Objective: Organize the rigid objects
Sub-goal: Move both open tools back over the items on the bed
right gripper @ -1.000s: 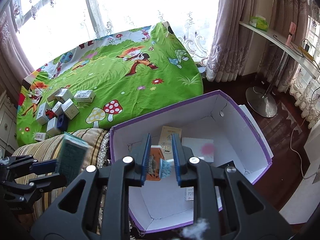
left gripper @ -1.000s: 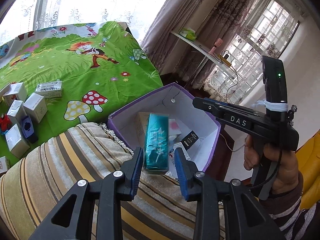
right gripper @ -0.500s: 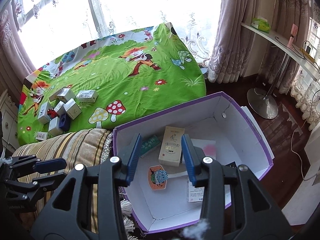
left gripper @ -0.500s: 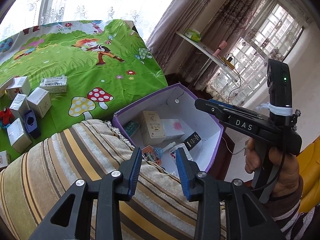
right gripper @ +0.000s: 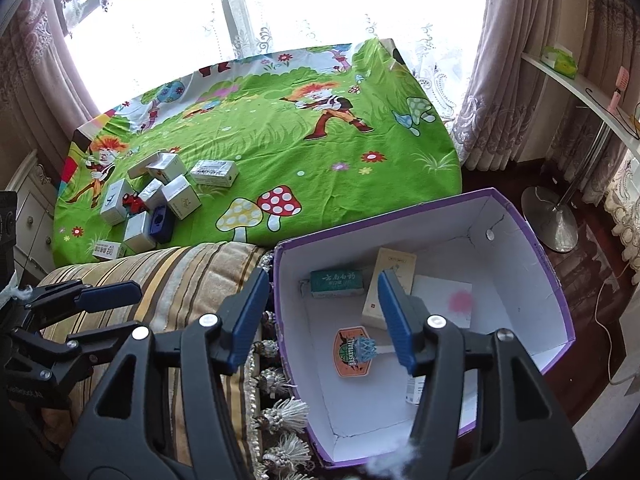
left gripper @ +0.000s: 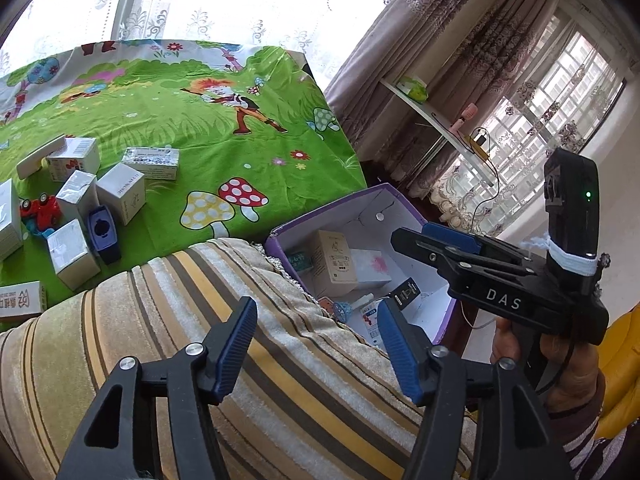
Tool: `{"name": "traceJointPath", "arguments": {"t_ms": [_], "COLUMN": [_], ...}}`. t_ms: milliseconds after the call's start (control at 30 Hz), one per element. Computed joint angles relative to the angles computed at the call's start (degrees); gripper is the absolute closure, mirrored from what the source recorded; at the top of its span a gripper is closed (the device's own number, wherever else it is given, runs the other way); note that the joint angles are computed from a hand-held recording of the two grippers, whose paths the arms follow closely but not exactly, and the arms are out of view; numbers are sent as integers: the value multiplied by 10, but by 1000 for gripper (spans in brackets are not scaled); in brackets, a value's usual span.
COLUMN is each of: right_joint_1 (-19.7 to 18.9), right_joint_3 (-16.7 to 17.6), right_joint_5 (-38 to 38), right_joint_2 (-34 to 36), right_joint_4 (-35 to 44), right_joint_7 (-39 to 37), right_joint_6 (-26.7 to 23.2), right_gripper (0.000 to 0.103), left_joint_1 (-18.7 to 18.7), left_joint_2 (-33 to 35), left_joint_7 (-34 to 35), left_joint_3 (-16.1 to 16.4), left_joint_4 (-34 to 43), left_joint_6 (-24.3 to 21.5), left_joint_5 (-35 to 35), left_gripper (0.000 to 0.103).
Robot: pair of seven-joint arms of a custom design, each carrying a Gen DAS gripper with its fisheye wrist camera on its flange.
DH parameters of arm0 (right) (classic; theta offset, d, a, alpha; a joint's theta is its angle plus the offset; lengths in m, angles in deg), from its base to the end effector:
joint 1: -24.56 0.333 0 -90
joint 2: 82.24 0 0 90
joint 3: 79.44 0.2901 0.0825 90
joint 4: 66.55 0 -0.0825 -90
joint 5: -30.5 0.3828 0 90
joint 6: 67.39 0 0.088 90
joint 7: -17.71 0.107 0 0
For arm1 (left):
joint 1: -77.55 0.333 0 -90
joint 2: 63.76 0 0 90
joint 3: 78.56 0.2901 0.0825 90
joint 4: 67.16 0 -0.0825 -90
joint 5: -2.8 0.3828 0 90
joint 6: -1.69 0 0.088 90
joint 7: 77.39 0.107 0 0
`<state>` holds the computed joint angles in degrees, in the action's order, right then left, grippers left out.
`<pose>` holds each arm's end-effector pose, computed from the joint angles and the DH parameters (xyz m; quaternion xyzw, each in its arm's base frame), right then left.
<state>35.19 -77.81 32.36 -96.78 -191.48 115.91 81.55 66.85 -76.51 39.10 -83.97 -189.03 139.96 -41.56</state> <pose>0.5179 0.1130 0.5496 -0.6841 0.6504 -0.1809 0.2762 0.5119 -0.1550 0.5370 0.5521 -0.7398 0.3843 0.0143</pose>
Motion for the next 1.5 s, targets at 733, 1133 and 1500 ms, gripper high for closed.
{"name": "traceJointPath", "arguments": {"t_ms": [733,1133,1500], "right_joint_1": [57,70,79], "right_joint_3": [16,29,39], "right_joint_5": [85,95,97], "right_joint_2": [64,118,176], "right_joint_4": [60,117,188], "right_joint_7": [-86,-93,-99], "right_joint_6": [-37,-62,-100], "right_gripper": [25,25,25], "left_joint_1": [71,121,144], "left_joint_2": [-50,-8,84], "left_joint_7": [-121,-202,-243], "left_joint_3": [46,40,26], "left_joint_4": [-75,-38,54], "left_joint_6": [36,1,-60], "left_joint_5": [70,209,310], "left_gripper": [24,19,18]}}
